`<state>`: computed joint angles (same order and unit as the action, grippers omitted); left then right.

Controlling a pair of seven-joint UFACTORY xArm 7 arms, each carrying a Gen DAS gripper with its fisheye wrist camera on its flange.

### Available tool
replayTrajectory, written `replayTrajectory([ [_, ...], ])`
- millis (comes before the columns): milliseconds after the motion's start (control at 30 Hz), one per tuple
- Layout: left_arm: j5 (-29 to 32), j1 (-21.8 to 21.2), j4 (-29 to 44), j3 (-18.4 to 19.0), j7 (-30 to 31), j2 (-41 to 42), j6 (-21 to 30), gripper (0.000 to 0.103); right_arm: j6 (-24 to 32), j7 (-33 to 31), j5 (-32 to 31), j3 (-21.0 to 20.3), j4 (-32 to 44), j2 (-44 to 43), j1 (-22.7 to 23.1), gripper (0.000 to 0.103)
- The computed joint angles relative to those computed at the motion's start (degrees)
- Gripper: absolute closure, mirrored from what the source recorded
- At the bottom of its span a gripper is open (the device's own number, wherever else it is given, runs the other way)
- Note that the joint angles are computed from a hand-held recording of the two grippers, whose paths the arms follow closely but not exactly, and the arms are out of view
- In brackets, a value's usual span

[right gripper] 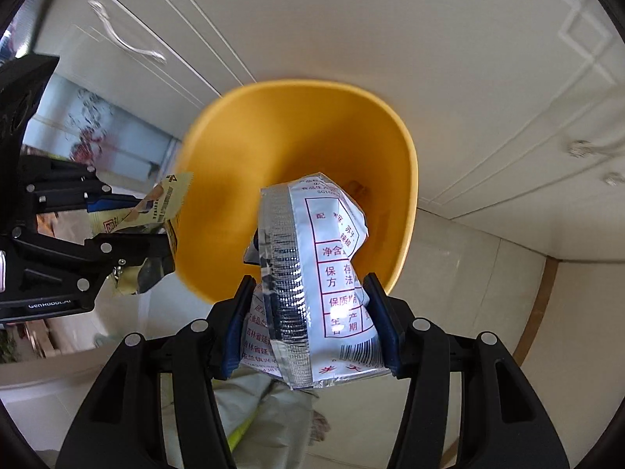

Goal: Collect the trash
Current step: 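Carry both wrappers over the yellow bin and open both tools to drop them, then raise both tools from the bin back toward the counter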

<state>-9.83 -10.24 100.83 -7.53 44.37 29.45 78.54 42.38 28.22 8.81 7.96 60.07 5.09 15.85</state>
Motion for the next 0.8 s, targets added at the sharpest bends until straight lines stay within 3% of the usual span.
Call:
replayTrajectory([
  [167, 1.8, -0.8, 2.3, 0.4, -0.6, 3.5, 0.7, 0.073, -1.4, -4.1, 2.4, -0.1, 1.7, 4.4, -1.0, 0.045],
  [233, 2.0, -0.9, 1.6, 0.4, -0.9, 3.3, 0.1, 0.064, -2.1, -4.6, 2.7, -0.2, 2.3, 5.6, -1.2, 0.043],
  [400, 1.5, -1.1, 1.9, 0.2, -2.8, 3.3, -0.9, 0.038, -4.3, -3.4, 3.2, -0.6, 0.3, 3.6, -1.7, 0.024],
  [800, -0.5, -1.0, 0.5, -0.4, -3.6, -1.0, -0.6, 0.041, -3.6, 3.1, -1.8, -0.7, 0.0, -2.1, -1.0, 0.024],
])
